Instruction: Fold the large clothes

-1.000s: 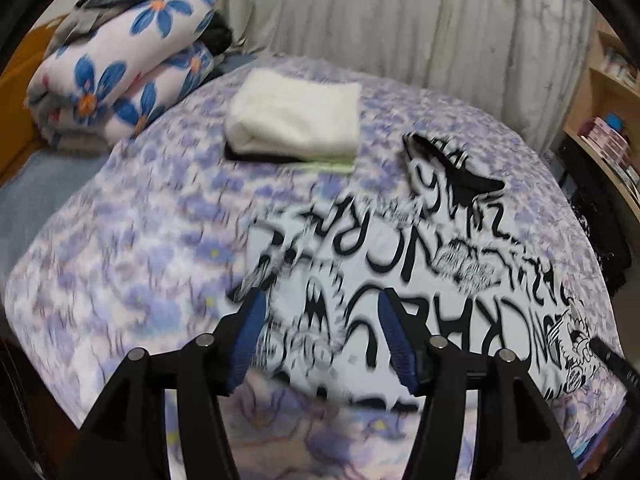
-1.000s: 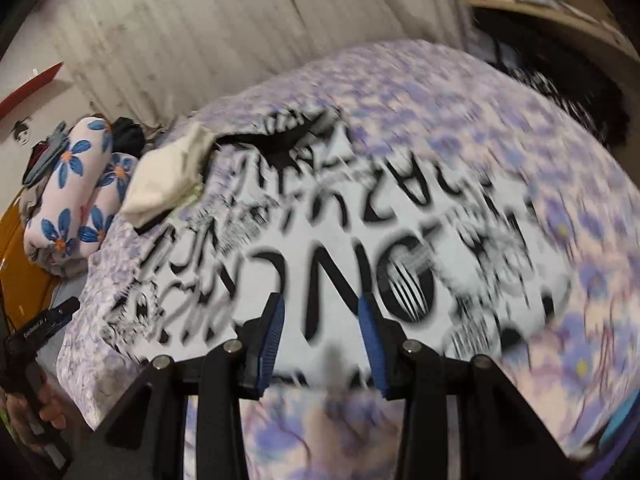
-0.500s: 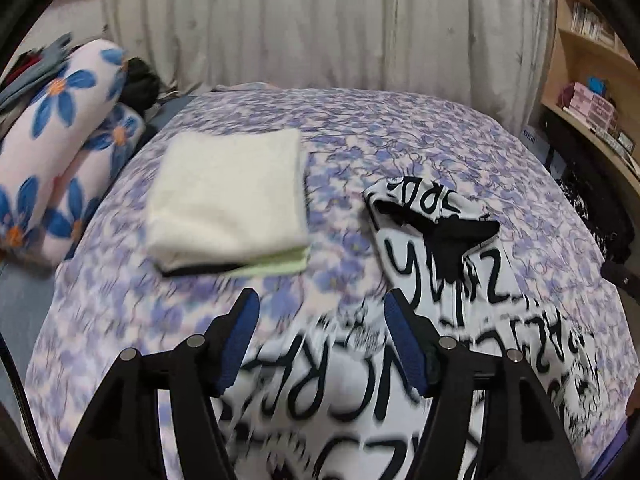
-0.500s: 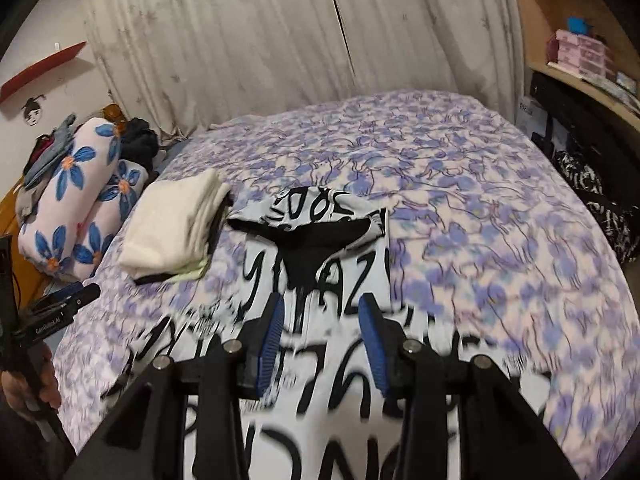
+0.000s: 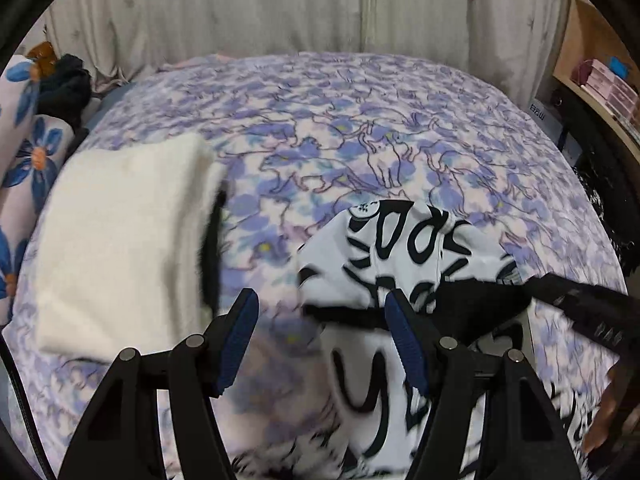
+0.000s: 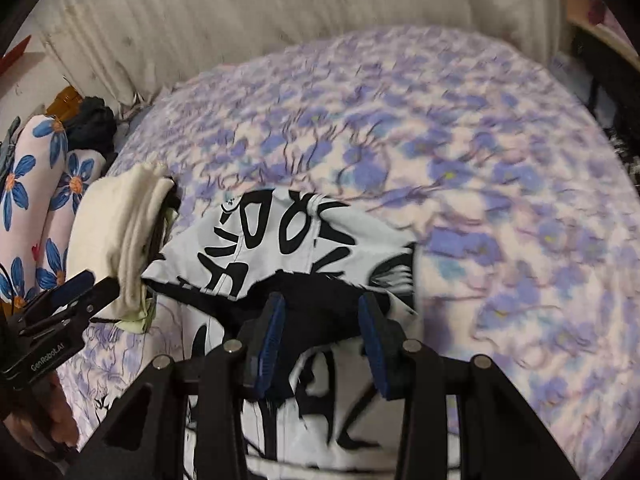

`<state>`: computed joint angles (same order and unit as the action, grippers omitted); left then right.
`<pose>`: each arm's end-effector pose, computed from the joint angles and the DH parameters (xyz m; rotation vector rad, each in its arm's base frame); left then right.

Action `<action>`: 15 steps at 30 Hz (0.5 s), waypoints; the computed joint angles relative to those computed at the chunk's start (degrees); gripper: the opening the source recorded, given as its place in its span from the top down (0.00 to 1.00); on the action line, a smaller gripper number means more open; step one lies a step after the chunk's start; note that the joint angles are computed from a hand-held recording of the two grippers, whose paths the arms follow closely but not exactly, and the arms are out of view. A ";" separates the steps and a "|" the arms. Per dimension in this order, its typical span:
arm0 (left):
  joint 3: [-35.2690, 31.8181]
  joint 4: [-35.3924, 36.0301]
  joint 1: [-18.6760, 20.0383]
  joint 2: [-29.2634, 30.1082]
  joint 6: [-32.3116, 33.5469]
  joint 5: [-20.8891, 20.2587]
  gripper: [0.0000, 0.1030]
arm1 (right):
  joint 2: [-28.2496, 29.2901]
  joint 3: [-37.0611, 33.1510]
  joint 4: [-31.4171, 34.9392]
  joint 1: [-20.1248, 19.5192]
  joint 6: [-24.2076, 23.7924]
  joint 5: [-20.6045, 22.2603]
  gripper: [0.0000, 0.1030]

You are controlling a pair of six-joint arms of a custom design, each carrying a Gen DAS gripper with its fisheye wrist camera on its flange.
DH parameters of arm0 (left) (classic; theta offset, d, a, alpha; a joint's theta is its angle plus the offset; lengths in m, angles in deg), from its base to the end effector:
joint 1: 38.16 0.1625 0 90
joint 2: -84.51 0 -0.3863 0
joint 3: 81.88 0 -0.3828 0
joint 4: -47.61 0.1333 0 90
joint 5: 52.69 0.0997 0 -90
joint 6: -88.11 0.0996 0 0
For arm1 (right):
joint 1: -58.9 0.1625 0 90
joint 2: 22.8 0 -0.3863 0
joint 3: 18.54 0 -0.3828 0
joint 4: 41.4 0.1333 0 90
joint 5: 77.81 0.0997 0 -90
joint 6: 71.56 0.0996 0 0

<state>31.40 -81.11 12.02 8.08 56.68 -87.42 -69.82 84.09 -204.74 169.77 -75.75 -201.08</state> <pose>-0.1539 -0.5206 0.2550 0.1470 2.2695 -0.7237 0.2872 -0.5325 0.0803 0.4400 -2.5312 0.5073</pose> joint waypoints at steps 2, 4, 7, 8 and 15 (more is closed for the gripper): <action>-2.30 -2.46 1.91 3.63 1.95 -0.71 0.38 | 2.45 -2.04 -1.23 -0.42 -0.38 -0.24 0.63; -3.94 -3.83 3.40 6.67 3.13 -0.34 0.38 | 4.93 -4.66 -1.00 -1.08 -0.57 -0.07 0.63; -5.64 -3.17 5.30 9.80 2.76 0.02 0.38 | 7.79 -7.95 0.05 -1.99 -0.17 -0.67 0.63; -5.80 -2.95 5.80 10.32 2.57 -0.34 0.38 | 8.37 -8.71 0.88 -2.41 0.24 -0.53 0.63; -3.46 -0.14 7.93 9.60 1.93 -3.27 0.38 | 7.22 -5.58 5.11 -4.46 -0.83 -0.20 0.76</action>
<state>27.94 -81.26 19.95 17.68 58.61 -90.69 -62.59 78.51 -199.63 165.31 -76.58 -201.28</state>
